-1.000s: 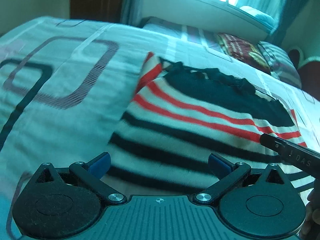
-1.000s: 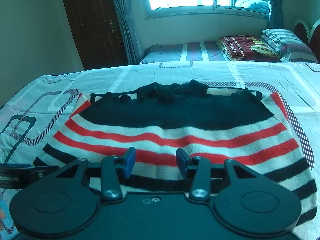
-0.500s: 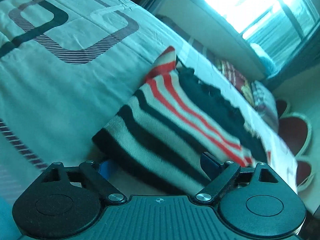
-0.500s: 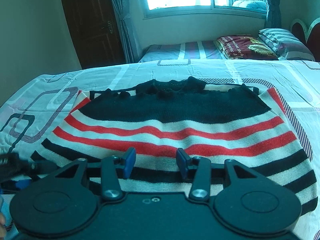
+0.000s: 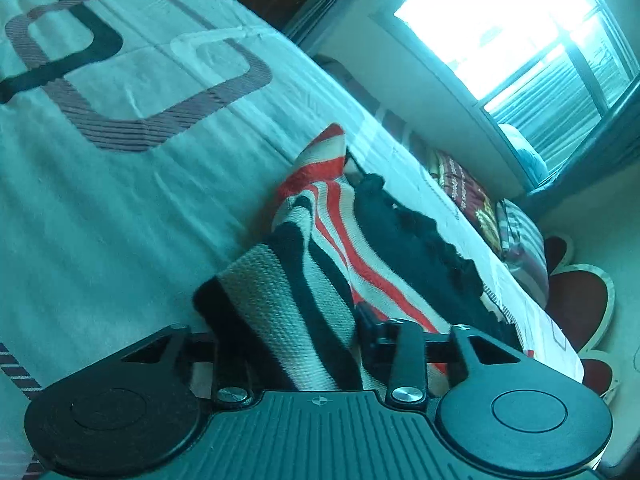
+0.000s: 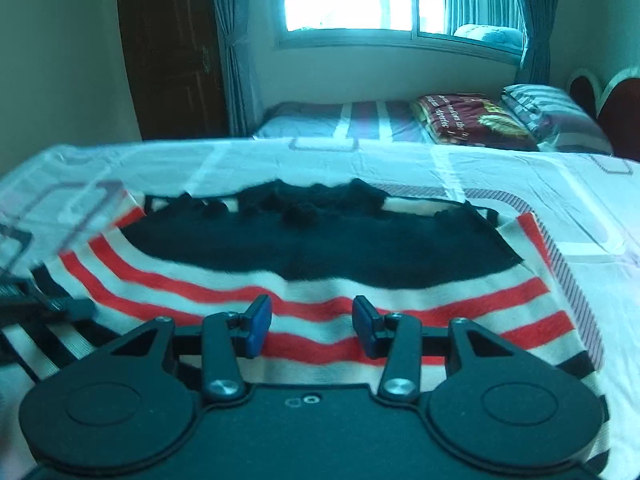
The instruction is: Fold small clothes
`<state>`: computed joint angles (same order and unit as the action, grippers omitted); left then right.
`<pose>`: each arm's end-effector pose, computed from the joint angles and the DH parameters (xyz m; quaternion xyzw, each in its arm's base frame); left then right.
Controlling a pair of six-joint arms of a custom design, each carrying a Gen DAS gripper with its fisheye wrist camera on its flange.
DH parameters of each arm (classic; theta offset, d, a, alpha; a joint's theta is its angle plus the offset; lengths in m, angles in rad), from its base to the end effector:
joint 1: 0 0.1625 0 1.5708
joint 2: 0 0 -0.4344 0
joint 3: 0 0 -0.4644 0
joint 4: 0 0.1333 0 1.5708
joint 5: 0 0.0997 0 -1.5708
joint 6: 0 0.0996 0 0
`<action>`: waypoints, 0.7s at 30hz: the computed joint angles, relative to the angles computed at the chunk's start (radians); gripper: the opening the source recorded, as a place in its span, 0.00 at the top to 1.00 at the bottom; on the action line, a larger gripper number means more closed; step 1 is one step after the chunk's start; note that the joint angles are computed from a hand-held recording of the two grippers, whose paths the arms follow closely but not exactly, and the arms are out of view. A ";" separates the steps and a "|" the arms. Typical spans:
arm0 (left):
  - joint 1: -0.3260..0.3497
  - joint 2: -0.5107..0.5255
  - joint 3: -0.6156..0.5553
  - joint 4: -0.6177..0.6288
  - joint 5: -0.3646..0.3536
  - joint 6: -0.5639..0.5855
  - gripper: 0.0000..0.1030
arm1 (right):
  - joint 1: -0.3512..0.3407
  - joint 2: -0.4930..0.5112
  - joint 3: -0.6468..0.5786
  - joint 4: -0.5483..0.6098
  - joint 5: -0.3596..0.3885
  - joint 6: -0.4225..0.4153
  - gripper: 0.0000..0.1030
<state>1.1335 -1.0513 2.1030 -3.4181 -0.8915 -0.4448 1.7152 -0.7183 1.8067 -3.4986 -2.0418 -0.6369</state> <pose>-0.0644 -0.6004 0.1533 -0.1323 0.8688 -0.4614 0.1218 0.1843 -0.6554 0.0519 0.2502 -0.8573 0.3323 0.3032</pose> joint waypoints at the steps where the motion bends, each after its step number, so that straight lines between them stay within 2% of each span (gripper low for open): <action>1: -0.007 0.001 -0.001 -0.010 0.004 0.017 0.67 | -0.006 0.008 0.001 -0.007 0.001 -0.034 0.57; 3: -0.034 0.007 -0.007 -0.048 0.020 0.102 0.69 | -0.007 0.025 -0.002 -0.050 0.003 -0.072 0.57; 6: -0.079 0.025 -0.041 -0.078 -0.006 0.266 0.74 | -0.014 0.005 0.001 -0.008 0.025 -0.021 0.56; 8: -0.105 0.053 -0.078 -0.072 -0.048 0.360 0.75 | -0.028 -0.039 0.027 0.019 0.080 0.056 0.59; 9: -0.114 0.072 -0.101 -0.063 -0.084 0.399 0.75 | -0.036 -0.059 0.047 -0.012 0.106 0.084 0.58; 12: -0.139 0.137 -0.169 -0.008 -0.188 0.461 0.75 | -0.054 -0.110 0.090 -0.087 0.130 0.103 0.57; 15: -0.152 0.205 -0.228 0.089 -0.264 0.463 0.77 | -0.084 -0.177 0.133 -0.100 0.115 0.110 0.56; 17: -0.156 0.235 -0.254 0.172 -0.296 0.452 0.81 | -0.110 -0.228 0.166 -0.078 0.119 0.146 0.56; 18: -0.161 0.249 -0.257 0.178 -0.290 0.438 0.81 | -0.118 -0.248 0.179 -0.054 0.099 0.151 0.56; 21: -0.167 0.244 -0.266 0.273 -0.253 0.372 0.80 | -0.151 -0.301 0.228 -0.027 0.130 0.192 0.56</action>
<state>0.9664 -0.8072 1.8374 -3.1447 -1.1447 -0.0728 1.5645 -1.0198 2.0351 -3.5257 -1.9114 -0.4444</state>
